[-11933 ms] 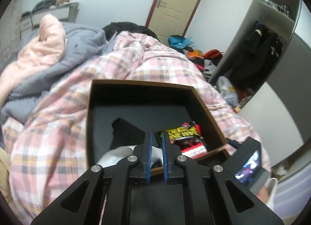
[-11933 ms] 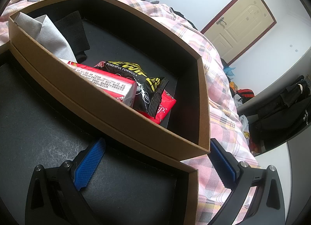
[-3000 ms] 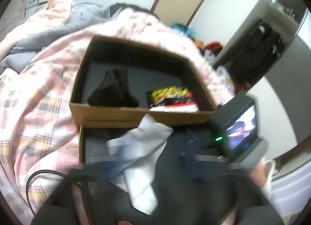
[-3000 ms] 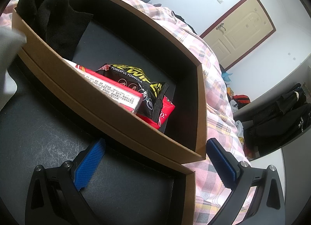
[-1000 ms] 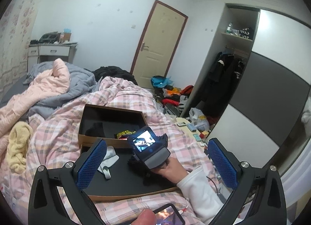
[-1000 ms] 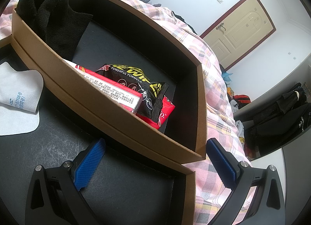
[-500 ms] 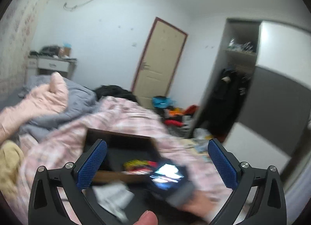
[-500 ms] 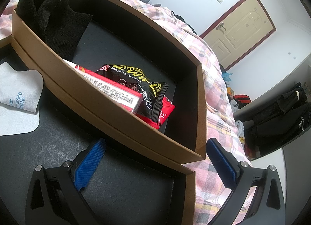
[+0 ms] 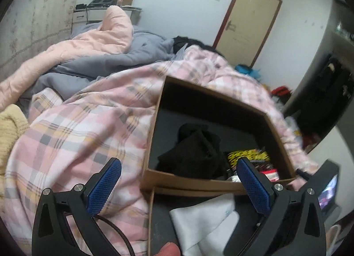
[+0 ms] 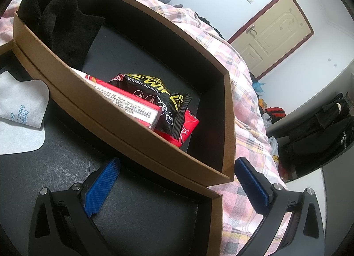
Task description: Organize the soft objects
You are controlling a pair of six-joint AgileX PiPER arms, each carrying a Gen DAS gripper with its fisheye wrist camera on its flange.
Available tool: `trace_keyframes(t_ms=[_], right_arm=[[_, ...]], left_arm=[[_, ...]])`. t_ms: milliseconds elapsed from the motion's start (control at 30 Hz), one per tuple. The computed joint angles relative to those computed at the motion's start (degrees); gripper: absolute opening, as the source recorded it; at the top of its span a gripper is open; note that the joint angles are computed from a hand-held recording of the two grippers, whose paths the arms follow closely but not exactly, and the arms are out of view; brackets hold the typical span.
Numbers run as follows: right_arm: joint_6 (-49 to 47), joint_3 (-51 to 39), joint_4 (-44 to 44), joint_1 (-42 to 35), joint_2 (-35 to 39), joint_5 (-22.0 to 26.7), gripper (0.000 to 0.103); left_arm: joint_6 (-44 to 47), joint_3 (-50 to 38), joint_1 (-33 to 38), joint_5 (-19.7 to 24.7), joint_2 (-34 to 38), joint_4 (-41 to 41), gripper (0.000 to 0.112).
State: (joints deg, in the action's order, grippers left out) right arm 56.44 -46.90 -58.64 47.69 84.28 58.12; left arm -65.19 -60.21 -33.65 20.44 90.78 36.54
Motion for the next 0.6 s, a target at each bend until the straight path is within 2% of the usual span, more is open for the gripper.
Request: trace_keyframes(t_ms=[67, 200, 400, 600], right_arm=[[-0.07, -0.17, 0.09, 0.07, 0.12, 0.07, 0.102], [0.36, -0.45, -0.20, 1.02, 1.03, 1.01, 0.102], [0.66, -0.52, -0.08, 1.45, 1.19, 1.33, 0.102], [0.79, -0.55, -0.09, 1.54, 1.29, 1.34, 0.102]], left_arm=[[-0.87, -1.51, -1.44, 2.94, 1.57, 1.70, 0.103], [3.82, -5.04, -2.44, 7.77, 5.31, -1.06, 0.103], [5.86, -3.56, -0.30, 4.65, 4.56, -4.43, 0.103], [5.81, -2.91, 0.98, 3.68, 4.11, -6.14, 0.103]])
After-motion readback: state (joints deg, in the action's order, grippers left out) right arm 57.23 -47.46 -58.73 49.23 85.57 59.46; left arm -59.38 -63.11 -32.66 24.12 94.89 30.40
